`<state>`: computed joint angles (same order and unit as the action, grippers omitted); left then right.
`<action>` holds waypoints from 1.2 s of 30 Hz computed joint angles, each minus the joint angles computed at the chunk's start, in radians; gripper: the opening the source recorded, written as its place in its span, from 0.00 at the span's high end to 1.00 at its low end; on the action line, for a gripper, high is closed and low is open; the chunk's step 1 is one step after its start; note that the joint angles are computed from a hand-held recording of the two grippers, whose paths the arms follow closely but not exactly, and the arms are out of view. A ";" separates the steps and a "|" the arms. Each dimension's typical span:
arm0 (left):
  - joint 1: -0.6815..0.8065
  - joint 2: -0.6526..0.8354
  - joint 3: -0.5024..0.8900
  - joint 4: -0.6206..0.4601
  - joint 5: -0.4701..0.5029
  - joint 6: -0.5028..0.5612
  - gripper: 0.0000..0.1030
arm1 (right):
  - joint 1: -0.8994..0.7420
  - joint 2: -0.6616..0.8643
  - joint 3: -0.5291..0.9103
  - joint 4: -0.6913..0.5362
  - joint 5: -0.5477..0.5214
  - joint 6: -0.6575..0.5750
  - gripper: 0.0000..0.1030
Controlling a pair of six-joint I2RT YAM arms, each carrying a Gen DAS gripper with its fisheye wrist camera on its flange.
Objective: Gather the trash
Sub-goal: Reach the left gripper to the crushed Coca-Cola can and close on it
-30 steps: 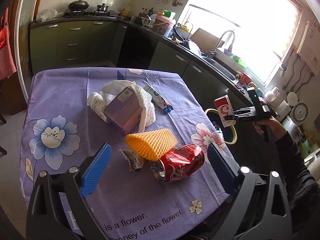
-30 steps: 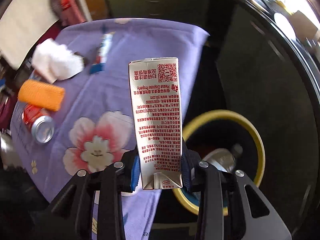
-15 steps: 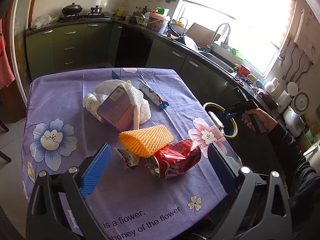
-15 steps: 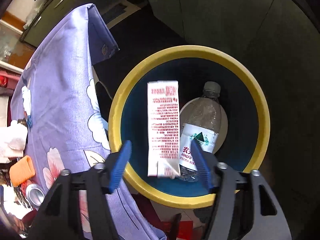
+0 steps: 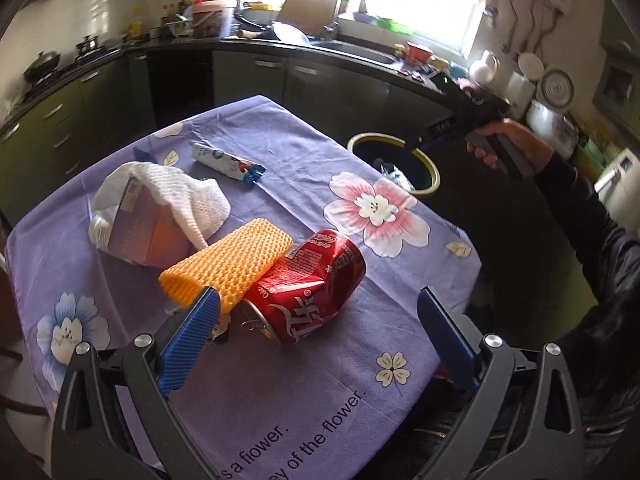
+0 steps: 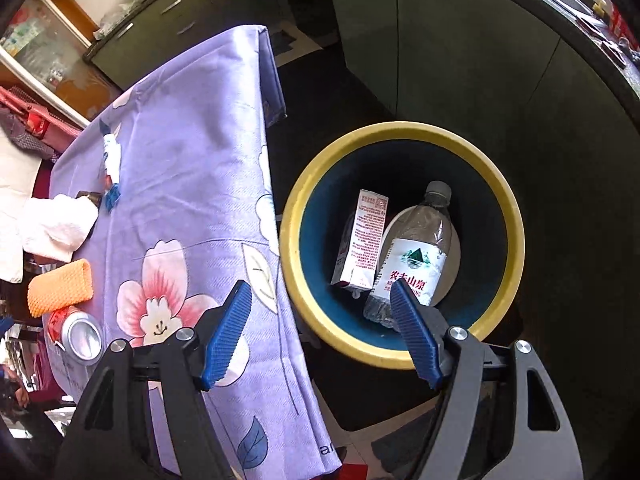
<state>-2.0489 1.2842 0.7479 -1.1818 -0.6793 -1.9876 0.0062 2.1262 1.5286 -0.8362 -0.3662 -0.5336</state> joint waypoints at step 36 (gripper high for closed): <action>0.878 0.113 -0.212 0.704 0.681 1.431 0.09 | -0.097 -0.273 -0.493 0.125 -0.073 -0.159 0.27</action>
<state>-1.1704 1.3974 0.5358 -0.4774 0.0015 -0.5568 -0.0908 1.8529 1.0353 -0.7115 -0.4395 -0.6922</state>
